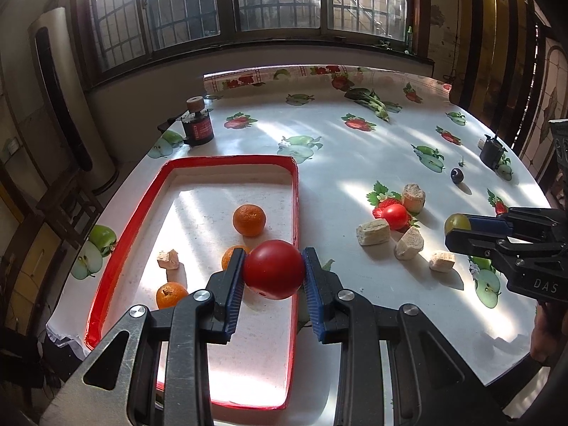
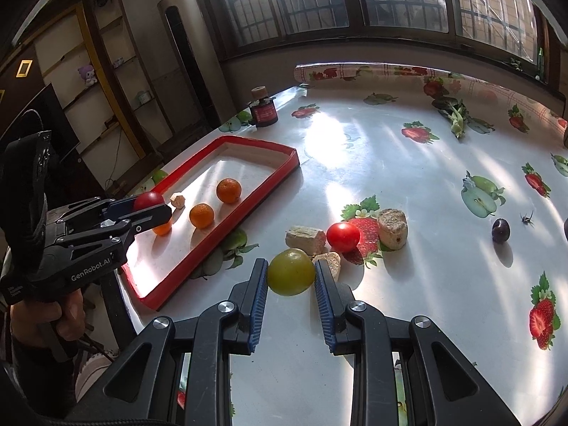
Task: Organize fruits
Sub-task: 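Carry the tomato and yellow-green fruit into the red tray and open both tools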
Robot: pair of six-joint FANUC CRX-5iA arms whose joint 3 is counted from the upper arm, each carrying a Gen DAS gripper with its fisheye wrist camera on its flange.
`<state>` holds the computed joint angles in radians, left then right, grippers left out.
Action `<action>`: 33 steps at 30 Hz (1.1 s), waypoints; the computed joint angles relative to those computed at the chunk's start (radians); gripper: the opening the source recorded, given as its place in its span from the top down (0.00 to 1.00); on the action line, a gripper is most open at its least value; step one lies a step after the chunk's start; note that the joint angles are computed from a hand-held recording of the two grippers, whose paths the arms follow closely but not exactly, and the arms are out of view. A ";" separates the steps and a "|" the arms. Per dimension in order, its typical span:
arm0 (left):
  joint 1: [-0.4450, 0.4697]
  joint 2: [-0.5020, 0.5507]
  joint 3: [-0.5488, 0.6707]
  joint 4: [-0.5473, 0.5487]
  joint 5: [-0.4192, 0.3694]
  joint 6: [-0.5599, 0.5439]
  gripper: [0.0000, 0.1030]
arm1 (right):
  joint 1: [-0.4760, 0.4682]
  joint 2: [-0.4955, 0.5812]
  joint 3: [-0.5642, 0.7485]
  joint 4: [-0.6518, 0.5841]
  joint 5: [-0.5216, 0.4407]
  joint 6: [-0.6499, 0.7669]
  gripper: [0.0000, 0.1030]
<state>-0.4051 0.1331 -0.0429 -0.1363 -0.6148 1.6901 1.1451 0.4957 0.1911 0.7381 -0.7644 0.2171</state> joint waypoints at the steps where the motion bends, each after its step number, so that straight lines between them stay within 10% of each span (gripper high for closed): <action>1: 0.003 0.003 0.003 0.000 -0.002 0.000 0.72 | -0.002 0.007 0.011 -0.009 0.000 0.011 0.74; 22: 0.110 0.058 0.029 0.090 -0.010 -0.057 0.72 | -0.053 0.209 0.368 -0.228 -0.029 0.318 0.74; 33: 0.178 0.122 0.087 0.188 -0.023 -0.123 0.72 | -0.095 0.425 0.773 -0.355 -0.163 0.514 0.74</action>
